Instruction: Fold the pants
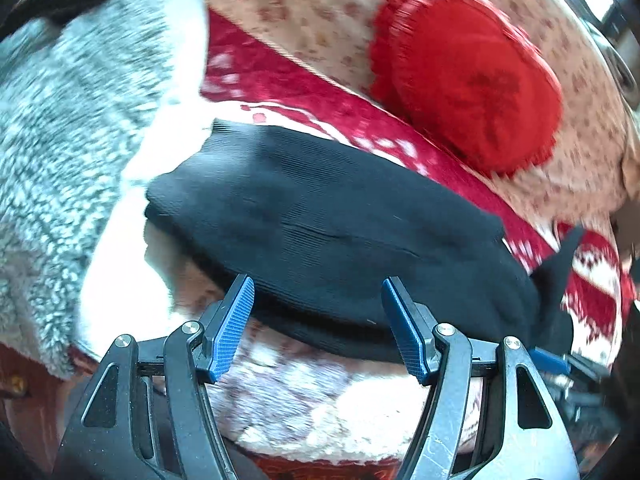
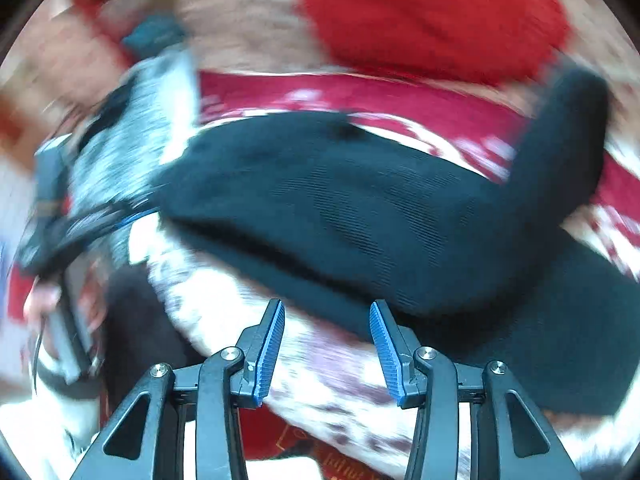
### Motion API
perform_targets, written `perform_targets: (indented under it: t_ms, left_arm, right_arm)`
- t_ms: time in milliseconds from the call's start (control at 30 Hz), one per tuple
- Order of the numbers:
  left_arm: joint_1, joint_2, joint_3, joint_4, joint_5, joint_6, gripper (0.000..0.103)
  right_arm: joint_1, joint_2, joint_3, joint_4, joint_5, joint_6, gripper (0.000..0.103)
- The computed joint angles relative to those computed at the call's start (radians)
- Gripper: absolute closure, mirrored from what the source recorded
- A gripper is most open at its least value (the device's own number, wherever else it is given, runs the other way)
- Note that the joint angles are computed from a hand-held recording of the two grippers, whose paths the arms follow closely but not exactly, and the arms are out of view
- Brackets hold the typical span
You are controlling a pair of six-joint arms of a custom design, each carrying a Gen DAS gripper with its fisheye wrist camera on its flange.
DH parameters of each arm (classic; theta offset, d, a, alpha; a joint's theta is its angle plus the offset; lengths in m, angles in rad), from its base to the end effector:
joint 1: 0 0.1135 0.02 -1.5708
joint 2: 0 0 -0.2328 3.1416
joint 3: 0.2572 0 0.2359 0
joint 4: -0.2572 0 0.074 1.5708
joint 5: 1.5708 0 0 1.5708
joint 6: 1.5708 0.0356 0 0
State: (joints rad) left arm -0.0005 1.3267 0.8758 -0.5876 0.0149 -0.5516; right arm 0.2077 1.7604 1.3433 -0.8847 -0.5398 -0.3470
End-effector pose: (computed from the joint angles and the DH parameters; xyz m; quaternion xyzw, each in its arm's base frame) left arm 0.2508 -0.0007 0.1996 -0.2606 0.9289 -0.0786 0.2511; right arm 0.3138 0.0848 0.2038 -0.2959 0.9088 0.2546 0.1473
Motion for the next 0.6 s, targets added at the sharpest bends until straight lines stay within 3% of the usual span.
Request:
perform_targets:
  t_ms: [100,200,333,400,433,467,500,600]
  left_arm:
    - [0.064,0.011,-0.008,0.005,0.021,-0.019,0.036]
    - [0.110,0.029,-0.008,0.016,0.036,-0.021,0.036]
    - [0.136,0.066,0.010,0.027,0.039,-0.002,0.036]
    - [0.144,0.080,0.016,0.034,0.048,0.000,0.036]
    - [0.154,0.080,0.016,0.033,0.054,0.001,0.036]
    - [0.162,0.075,0.015,0.032,0.060,0.002,0.036]
    - [0.168,0.067,0.015,0.026,0.061,0.002,0.036]
    - [0.184,0.010,0.015,0.001,0.062,0.021,0.036]
  right_arm:
    - [0.107,-0.057,-0.072,0.153,-0.002,-0.007,0.059]
    - [0.219,-0.062,-0.140,0.338,0.116,-0.052,0.059]
    - [0.305,0.043,-0.099,0.390,0.247,-0.155,0.059]
    - [0.314,0.089,-0.092,0.430,0.298,-0.181,0.066]
    - [0.304,0.103,-0.080,0.434,0.285,-0.167,0.074]
    - [0.281,0.118,-0.053,0.418,0.236,-0.134,0.089]
    - [0.253,0.143,-0.005,0.376,0.174,-0.091,0.096]
    - [0.242,0.124,0.035,0.308,0.103,-0.036,0.098]
